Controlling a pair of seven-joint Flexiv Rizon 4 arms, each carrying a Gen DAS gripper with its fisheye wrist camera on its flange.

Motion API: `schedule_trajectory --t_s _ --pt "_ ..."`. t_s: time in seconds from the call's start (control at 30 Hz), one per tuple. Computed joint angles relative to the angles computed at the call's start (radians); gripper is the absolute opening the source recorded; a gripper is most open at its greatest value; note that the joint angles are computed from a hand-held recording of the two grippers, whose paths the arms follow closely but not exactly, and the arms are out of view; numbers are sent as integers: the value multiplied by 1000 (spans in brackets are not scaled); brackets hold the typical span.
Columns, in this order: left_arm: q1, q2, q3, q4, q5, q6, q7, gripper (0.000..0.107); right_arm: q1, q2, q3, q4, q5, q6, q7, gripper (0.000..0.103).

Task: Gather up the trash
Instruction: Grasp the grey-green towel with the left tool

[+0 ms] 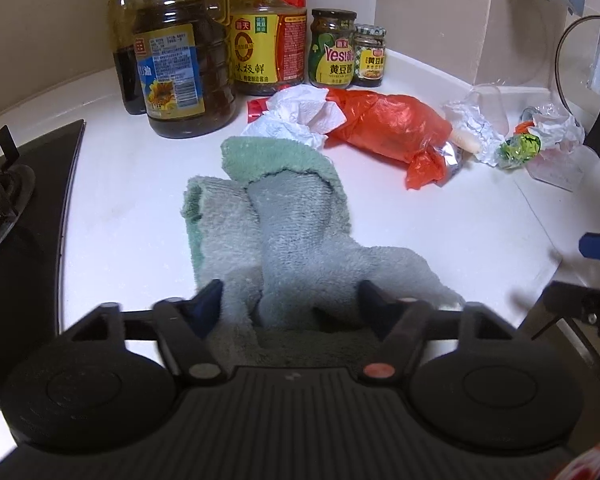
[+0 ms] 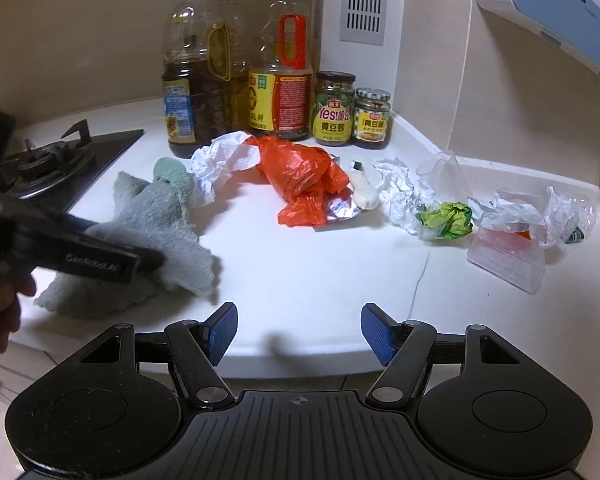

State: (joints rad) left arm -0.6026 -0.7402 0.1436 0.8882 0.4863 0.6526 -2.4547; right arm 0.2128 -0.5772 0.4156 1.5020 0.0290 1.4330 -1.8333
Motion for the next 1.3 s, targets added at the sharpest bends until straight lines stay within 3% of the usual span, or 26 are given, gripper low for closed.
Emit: schedule_trajectory --t_s 0.07,0.13,0.17,0.57,0.7,0.8,0.93,1.3 --pt "8 13 -3 20 -3 20 1 36 9 -11 -5 -20 -3 -8 6 68" --pt "17 33 -6 49 -9 42 -1 20 15 -25 -2 -46 -5 -19 7 68" --pt "19 45 -4 66 -8 52 -7 17 18 -33 2 -61 -6 -24 2 68" --pt "24 215 22 237 118 86 -178 14 94 -181 54 -345 22 -143 -109 68" --pt "74 265 -14 335 92 172 -234 14 126 -222 67 -438 63 -208 -157 68" --pt "107 283 -49 378 47 186 -183 15 154 -239 60 -476 89 -241 -199 68" --pt "101 300 -49 406 60 194 -189 25 186 -250 39 -508 122 -282 -239 68" --pt "130 345 -74 490 36 210 -142 19 238 -349 57 -712 190 -514 -555 68"
